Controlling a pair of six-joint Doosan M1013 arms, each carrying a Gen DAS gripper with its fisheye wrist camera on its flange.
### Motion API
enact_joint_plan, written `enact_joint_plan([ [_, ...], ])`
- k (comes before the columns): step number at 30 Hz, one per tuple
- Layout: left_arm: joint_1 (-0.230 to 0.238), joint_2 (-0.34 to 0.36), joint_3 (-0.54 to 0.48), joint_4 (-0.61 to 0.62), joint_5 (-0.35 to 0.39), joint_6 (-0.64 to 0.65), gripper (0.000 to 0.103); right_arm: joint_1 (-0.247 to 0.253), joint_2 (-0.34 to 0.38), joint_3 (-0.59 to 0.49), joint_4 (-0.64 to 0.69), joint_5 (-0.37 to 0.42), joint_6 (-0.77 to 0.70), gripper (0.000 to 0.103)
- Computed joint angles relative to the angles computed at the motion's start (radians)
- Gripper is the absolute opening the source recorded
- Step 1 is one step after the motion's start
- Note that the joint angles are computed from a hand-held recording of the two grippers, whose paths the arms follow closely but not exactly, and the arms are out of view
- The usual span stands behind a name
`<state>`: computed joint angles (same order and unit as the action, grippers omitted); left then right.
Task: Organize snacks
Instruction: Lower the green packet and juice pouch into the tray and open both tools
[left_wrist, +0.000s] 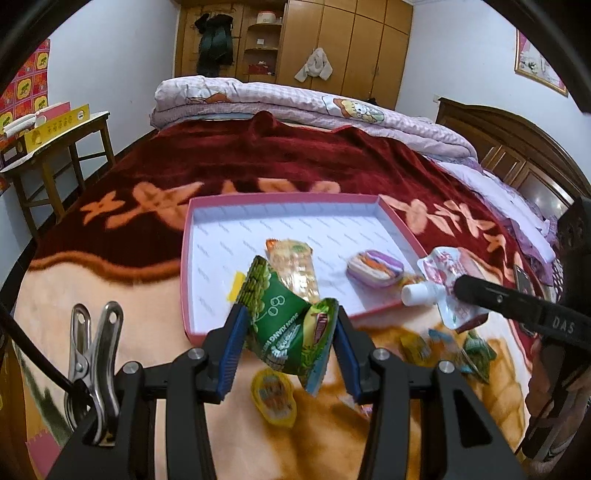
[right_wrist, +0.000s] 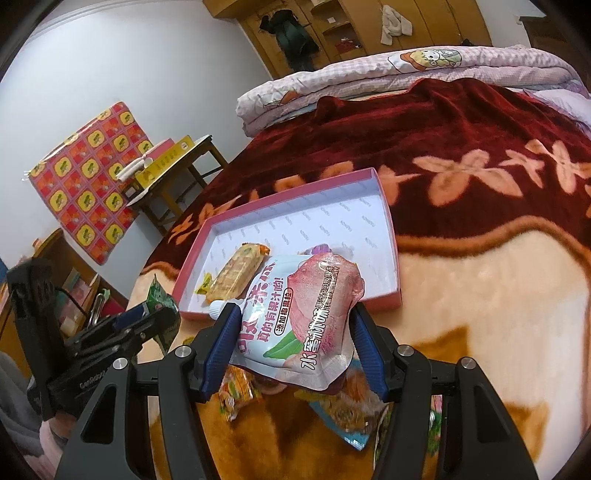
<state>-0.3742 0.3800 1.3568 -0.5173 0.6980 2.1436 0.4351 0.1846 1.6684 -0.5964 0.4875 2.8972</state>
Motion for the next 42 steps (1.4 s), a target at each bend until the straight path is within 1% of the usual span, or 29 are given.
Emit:
enact_joint_plan([
  [14,-0.008,0.062,-0.101,0.027,0.004,-0.044,0.048,-0.028,0.041,-0.082,-0.021,0.035,-0.044,0.061],
  [25,-0.015,0.122,-0.183,0.071,0.023,-0.102,0.048,-0.056,0.086,-0.13,0.023,0.047,-0.101,0.061],
  [29,-0.016,0.14,-0.203,0.083,0.017,-0.118,0.048,-0.068,0.099,-0.138,0.041,0.047,-0.112,0.061],
  [33,-0.019,0.162,-0.232,0.1,0.026,-0.141,0.048,-0.08,0.112,-0.145,0.072,0.038,-0.136,0.061],
  [42,-0.023,0.186,-0.257,0.122,0.031,-0.171,0.048,-0.093,0.13,-0.154,0.099,0.043,-0.164,0.062],
])
